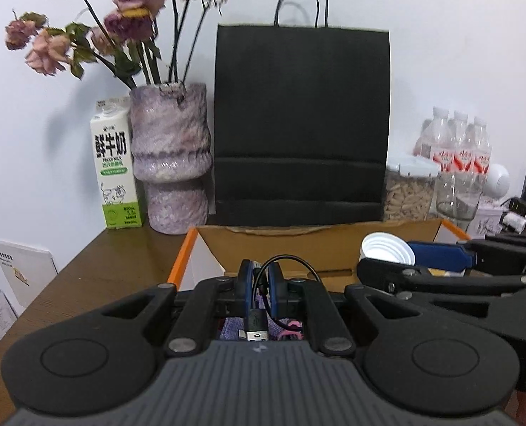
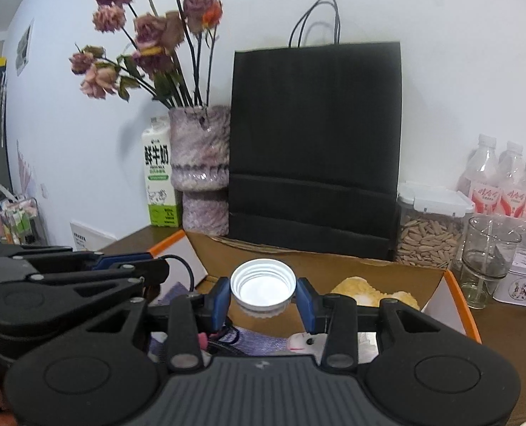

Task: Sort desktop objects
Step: 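Carry the white cap and USB cable into the box and open both tools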

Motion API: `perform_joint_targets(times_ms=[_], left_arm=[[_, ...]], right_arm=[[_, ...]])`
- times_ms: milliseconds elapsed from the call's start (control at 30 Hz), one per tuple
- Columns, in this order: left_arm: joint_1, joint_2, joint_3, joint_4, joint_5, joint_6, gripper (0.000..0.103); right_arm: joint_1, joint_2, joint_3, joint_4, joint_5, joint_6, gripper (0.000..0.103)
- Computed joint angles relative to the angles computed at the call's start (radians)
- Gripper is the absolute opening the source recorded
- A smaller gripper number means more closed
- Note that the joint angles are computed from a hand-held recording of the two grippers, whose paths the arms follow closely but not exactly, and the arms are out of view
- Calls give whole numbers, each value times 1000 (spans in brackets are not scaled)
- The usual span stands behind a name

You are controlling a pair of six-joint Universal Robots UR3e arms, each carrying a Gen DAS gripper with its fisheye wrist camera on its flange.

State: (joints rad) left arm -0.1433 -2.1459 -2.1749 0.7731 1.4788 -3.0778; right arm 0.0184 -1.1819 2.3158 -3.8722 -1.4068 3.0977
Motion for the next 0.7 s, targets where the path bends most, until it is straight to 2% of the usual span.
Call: perform_joint_targets(times_ms=[300, 333, 367, 400, 467, 500, 533, 567, 633, 667, 700], left_arm=[[-2, -30, 25, -29, 12, 22, 11], [-2, -29, 23, -25, 15, 24, 12], [-2, -29, 22, -22, 16, 27, 13], [-2, -29, 19, -18, 16, 29, 17], [-5, -27, 15, -6, 33, 22, 34], [-9, -25, 17, -5, 48, 19, 50], [-12, -24, 16, 3, 64, 16, 57], [-12, -19, 10, 13, 70, 16, 59], [-9, -9, 0, 34, 78, 11, 79], [-14, -9, 0, 48, 99, 4, 85], [-17, -9, -1, 60, 116, -2, 97]], right_arm=[[9, 28, -27, 40, -28, -14, 39], [10, 28, -24, 37, -32, -14, 40], [10, 24, -20, 37, -36, -14, 48], [10, 18, -17, 40, -43, -9, 61], [7, 8, -2, 28, -64, 10, 70], [2, 0, 6, 23, -71, 16, 76], [-7, -11, 15, 21, -70, 23, 80], [-20, -24, 26, 19, -62, 28, 89], [-56, -55, 57, 14, -16, 28, 91], [-71, -72, 66, 20, 5, 32, 94], [-84, -88, 73, 27, 21, 38, 99]])
